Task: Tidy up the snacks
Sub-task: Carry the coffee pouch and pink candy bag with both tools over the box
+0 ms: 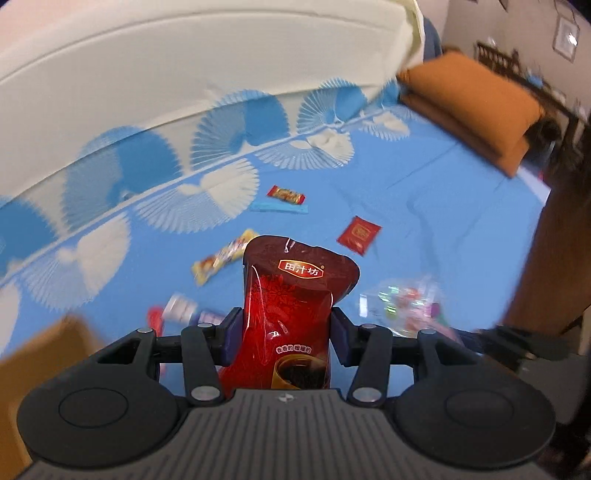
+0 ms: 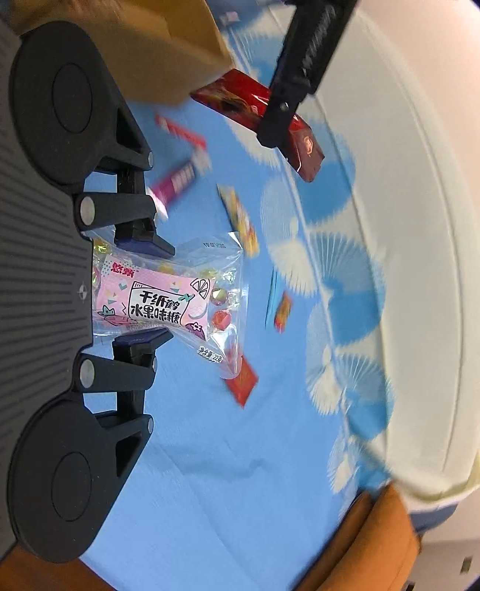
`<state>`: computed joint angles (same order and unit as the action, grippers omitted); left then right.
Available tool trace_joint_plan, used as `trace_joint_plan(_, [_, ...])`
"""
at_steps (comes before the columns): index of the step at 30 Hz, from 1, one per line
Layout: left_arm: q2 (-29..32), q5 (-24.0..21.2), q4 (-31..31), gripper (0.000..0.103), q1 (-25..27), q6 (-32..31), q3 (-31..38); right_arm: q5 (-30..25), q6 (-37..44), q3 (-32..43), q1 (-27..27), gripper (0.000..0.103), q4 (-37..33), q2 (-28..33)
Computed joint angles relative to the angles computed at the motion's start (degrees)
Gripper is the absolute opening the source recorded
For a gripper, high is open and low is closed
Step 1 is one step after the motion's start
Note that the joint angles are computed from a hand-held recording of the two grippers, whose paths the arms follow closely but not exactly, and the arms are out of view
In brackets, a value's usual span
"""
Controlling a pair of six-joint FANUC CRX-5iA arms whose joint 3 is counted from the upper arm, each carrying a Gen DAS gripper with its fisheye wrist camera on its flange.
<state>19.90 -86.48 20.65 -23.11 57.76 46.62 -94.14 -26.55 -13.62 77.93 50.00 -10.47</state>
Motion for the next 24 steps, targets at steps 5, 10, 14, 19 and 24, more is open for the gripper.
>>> trace_joint_plan(5, [-15.27,0.84,1.12,0.054,7.43,-1.57,-14.17,1.77,3.22,8.47,4.67,0.043,1.81,4.57])
trace_joint_plan(10, [-27.31,0.69,2.57,0.054,17.84,-1.4,-23.82,3.8,9.07,17.12,7.54,0.044,2.19,10.49])
trace_joint_plan(14, [-34.37,-1.58,2.81,0.054,27.88,-3.7,-29.91,5.15,14.49,23.86,9.12,0.044,1.38,15.22])
trace_joint_plan(19, [-39.41,-4.15,5.17,0.054,40.4,-7.24,-34.87,4.07,20.25,31.9,10.53,0.045,1.56,20.94])
trace_joint_plan(24, [-42.05,-4.23,10.32,0.054,48.13,-12.04,-38.09,0.97,24.25,38.05,11.43,0.045,1.96,25.13])
